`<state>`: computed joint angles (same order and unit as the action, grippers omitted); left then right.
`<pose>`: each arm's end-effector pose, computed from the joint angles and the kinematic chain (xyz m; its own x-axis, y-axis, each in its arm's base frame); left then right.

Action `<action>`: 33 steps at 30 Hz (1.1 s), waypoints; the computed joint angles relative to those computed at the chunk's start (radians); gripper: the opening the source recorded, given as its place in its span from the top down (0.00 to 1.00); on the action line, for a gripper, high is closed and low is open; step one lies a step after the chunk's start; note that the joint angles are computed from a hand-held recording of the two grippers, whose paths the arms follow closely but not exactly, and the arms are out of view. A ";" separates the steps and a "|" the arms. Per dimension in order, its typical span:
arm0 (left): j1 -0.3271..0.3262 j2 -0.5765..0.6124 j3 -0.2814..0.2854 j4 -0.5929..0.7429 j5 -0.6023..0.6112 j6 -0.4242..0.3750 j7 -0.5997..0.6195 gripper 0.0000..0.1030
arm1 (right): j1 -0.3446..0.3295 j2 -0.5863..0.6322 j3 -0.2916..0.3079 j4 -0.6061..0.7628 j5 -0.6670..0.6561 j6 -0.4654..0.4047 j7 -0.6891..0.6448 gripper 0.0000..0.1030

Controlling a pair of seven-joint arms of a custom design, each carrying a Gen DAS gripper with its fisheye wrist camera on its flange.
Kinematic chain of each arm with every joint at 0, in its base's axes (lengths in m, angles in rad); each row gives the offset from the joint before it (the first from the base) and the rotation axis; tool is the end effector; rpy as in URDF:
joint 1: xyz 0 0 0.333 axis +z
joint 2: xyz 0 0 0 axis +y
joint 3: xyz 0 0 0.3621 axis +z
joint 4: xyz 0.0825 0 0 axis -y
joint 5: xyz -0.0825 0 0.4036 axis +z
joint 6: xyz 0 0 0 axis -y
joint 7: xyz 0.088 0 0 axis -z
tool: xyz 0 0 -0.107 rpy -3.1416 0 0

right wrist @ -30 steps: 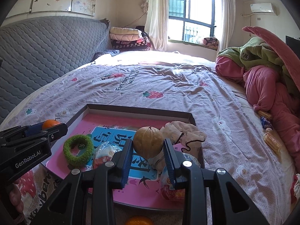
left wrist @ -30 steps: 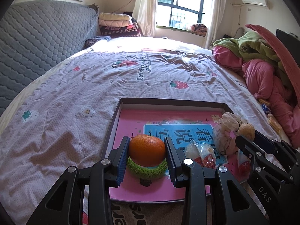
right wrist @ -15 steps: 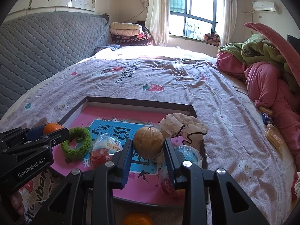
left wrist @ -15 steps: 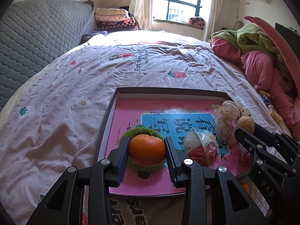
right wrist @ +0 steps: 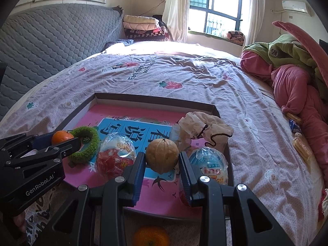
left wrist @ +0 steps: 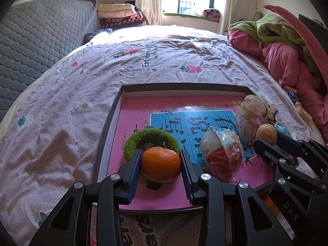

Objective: Organize objects
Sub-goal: 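Lower orange into tray with left tool while right tool lowers pale fruit into tray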

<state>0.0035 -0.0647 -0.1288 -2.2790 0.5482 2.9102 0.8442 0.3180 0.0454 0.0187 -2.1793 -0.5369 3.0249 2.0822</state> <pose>0.5536 -0.1030 0.4901 0.0960 -0.9949 0.0302 -0.7349 -0.0913 -0.6720 0.5547 0.2346 0.4912 0.3033 -0.9512 0.0563 -0.6399 -0.2471 -0.7277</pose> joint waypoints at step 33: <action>-0.039 0.048 -0.003 0.042 -0.034 -0.054 0.075 0.63 | 0.035 0.048 -0.003 0.032 0.138 -0.087 -0.167 0.68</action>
